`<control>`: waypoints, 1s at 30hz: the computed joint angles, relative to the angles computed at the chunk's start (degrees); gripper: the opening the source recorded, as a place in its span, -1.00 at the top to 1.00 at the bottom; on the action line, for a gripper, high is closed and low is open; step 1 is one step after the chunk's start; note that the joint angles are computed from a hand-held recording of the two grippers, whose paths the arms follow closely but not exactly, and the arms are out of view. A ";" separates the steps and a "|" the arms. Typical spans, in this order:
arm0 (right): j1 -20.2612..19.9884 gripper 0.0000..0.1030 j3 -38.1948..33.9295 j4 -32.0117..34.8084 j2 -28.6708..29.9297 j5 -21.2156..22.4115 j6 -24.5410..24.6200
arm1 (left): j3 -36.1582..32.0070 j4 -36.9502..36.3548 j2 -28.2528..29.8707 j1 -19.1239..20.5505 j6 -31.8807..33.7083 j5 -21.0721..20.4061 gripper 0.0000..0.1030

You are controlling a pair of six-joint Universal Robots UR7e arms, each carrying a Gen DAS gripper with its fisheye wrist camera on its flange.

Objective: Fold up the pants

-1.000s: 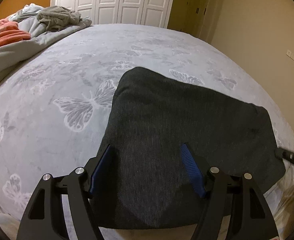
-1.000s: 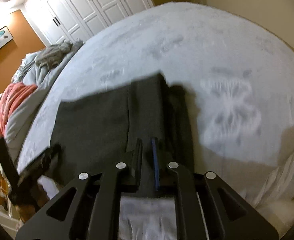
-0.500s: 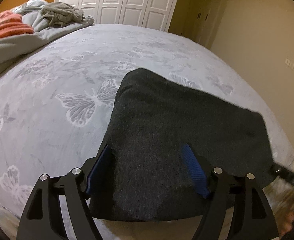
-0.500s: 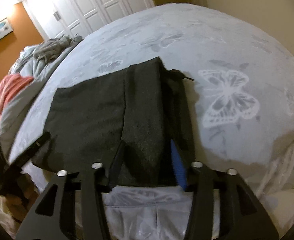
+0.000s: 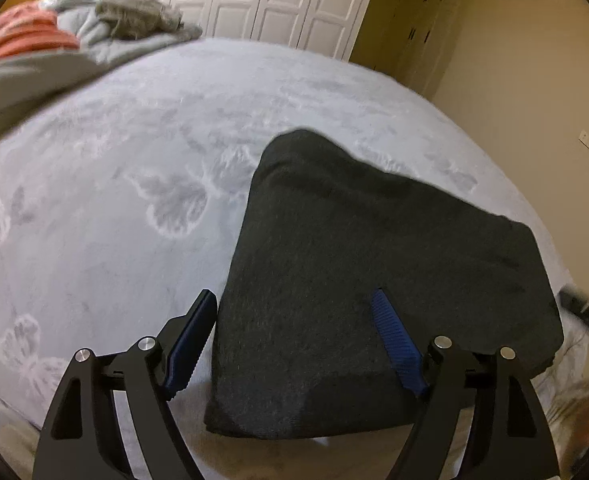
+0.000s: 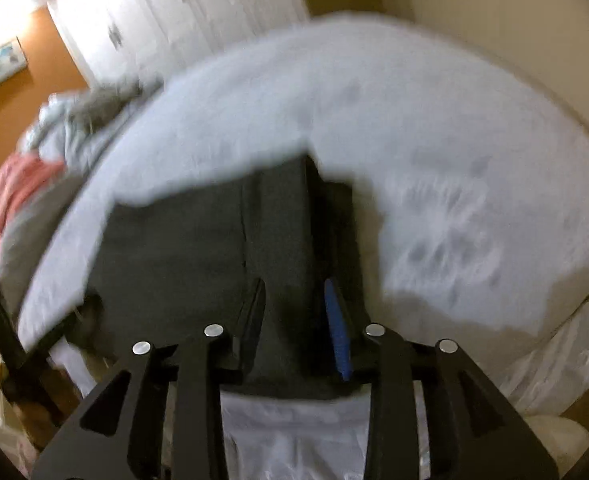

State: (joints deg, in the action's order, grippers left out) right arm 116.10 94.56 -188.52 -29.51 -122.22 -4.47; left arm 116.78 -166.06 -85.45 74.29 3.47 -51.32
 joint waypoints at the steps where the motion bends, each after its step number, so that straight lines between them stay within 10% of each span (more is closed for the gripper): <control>1: 0.35 0.41 -0.68 0.51 0.07 0.26 -0.50 | -0.42 1.18 -0.08 0.43 -1.05 -0.94 -0.50; 10: 1.04 0.42 -11.94 6.97 8.29 -8.22 -4.56 | 0.34 -0.19 -0.06 0.21 0.17 0.07 -0.55; 14: 2.08 -0.30 -6.93 0.35 5.61 -6.19 -3.02 | -0.06 0.02 0.36 0.11 0.46 0.22 -0.55; 18: 1.85 -0.30 -4.05 -0.62 4.44 -7.29 -1.79 | -0.12 -0.24 0.88 -0.15 0.59 0.68 -0.55; 21: 1.25 0.56 -1.22 -0.74 3.35 -4.15 -0.05 | 0.29 -1.15 0.97 -0.36 1.41 1.40 -0.56; 30: 0.78 0.55 -0.66 -2.16 2.25 -4.02 1.03 | 0.46 -1.35 0.67 -0.24 1.09 0.78 -0.61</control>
